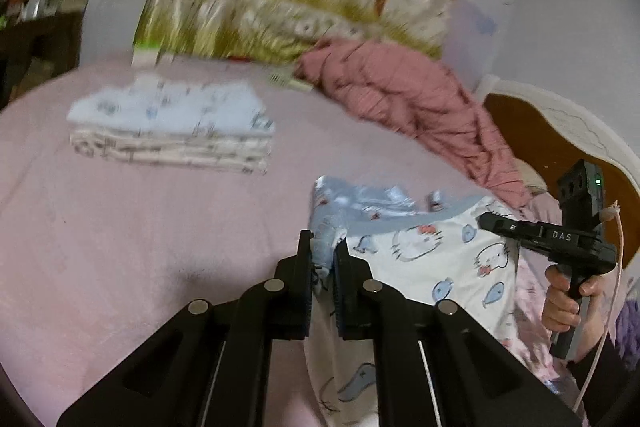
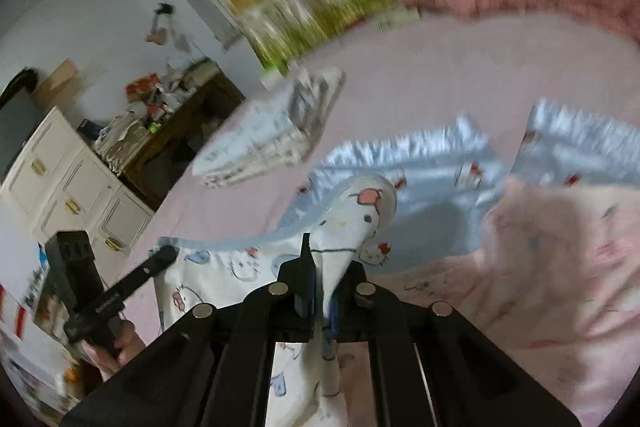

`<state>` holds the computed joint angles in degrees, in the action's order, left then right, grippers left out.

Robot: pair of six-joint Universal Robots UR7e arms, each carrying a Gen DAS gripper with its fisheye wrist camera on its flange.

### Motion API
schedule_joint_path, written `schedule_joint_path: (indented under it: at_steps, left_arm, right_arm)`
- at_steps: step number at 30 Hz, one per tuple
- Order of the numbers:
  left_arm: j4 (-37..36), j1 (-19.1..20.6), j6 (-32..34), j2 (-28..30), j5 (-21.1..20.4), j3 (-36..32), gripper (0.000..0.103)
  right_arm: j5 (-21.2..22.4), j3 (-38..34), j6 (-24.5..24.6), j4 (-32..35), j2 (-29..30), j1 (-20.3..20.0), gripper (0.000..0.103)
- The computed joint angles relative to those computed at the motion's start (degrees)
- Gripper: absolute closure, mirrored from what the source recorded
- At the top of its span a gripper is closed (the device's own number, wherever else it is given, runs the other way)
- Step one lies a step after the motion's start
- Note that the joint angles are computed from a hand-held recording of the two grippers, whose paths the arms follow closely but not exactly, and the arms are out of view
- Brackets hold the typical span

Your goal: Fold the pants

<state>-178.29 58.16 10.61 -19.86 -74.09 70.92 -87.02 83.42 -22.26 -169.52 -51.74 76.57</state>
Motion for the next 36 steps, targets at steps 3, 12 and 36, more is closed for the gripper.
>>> schedule_joint_path:
  at_steps: [3, 12, 36]
  left_arm:
    - [-4.9, -0.8, 1.1, -2.8, -3.7, 5.3, 0.096]
    - [-13.2, -4.9, 4.5, -10.9, 1.4, 23.9, 0.095]
    - [-11.9, -5.5, 1.4, -11.2, 5.7, 32.8, 0.095]
  right_arm:
    - [-0.1, 6.7, -4.5, -5.7, -4.7, 0.7, 0.098]
    - [2.8, 25.7, -9.0, -15.4, -15.6, -0.4, 0.098]
    - [1.8, 33.1, -0.7, -19.2, -15.3, -5.0, 0.087]
